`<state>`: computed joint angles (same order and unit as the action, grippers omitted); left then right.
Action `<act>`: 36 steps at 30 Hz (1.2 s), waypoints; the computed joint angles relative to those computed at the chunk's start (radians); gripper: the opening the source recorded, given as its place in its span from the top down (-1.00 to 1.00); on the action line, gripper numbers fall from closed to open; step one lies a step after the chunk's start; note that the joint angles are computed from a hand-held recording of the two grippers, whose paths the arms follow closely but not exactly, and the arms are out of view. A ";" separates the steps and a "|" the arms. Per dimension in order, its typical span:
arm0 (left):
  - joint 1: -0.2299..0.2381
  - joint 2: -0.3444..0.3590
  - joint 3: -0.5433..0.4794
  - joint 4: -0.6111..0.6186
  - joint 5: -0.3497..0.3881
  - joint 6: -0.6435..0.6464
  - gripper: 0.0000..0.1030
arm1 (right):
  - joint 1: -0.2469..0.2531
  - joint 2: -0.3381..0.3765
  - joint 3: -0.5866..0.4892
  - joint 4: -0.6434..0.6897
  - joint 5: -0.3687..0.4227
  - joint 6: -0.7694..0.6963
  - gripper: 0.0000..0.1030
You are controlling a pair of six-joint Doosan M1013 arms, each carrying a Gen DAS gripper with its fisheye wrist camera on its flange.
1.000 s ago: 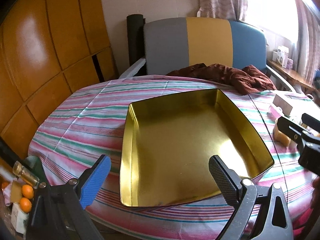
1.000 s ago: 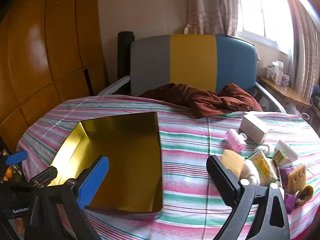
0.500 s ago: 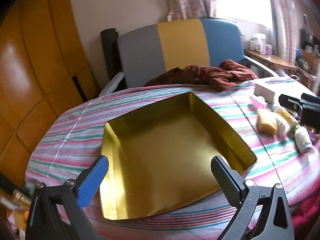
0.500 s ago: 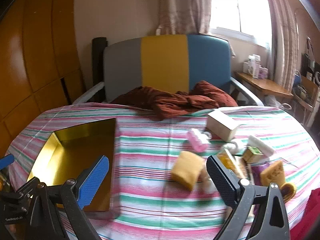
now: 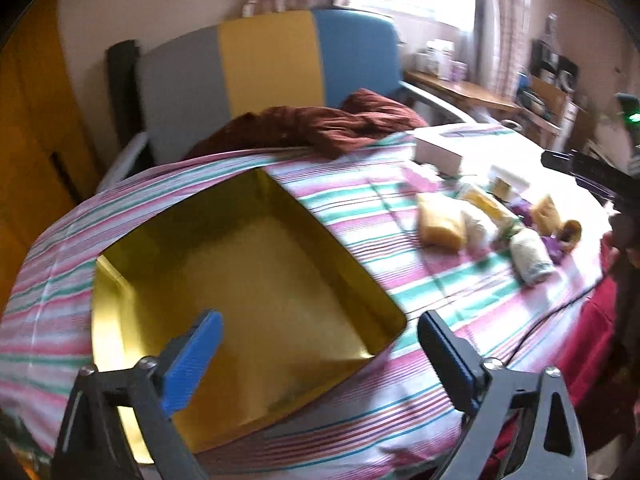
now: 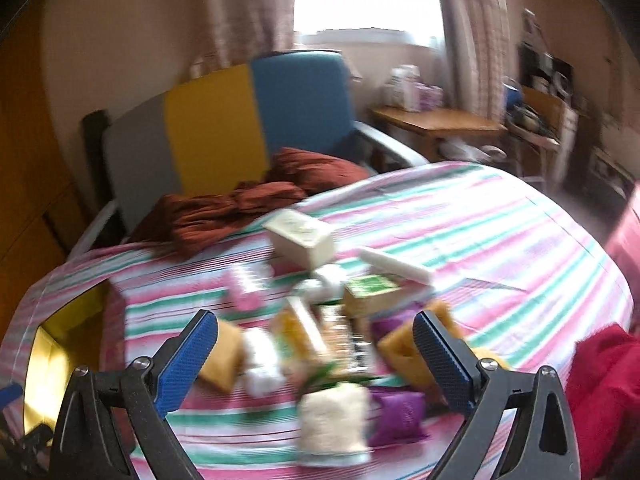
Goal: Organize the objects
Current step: 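Move both open grippers from the gold tray toward the pile of items, then grasp the yellow sponge with the left gripper while the right grasps the plastic-wrapped bundle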
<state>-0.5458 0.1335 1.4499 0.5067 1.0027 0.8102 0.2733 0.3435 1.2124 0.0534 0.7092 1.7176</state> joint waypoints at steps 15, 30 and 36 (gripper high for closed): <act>0.034 0.156 -0.197 -0.268 -0.043 0.274 -0.95 | -0.071 0.006 0.016 0.211 0.040 0.039 -0.94; 0.045 0.358 -0.426 -0.321 0.115 0.402 -0.59 | -0.085 0.042 -0.026 0.362 0.153 -0.065 -0.94; 0.054 0.406 -0.472 -0.340 0.156 0.406 -0.51 | -0.078 0.050 -0.039 0.364 0.177 -0.103 -0.94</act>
<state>-0.4914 0.5395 0.9778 0.1669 1.1589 1.2164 0.1950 0.3937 1.1737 0.4178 0.8860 1.6147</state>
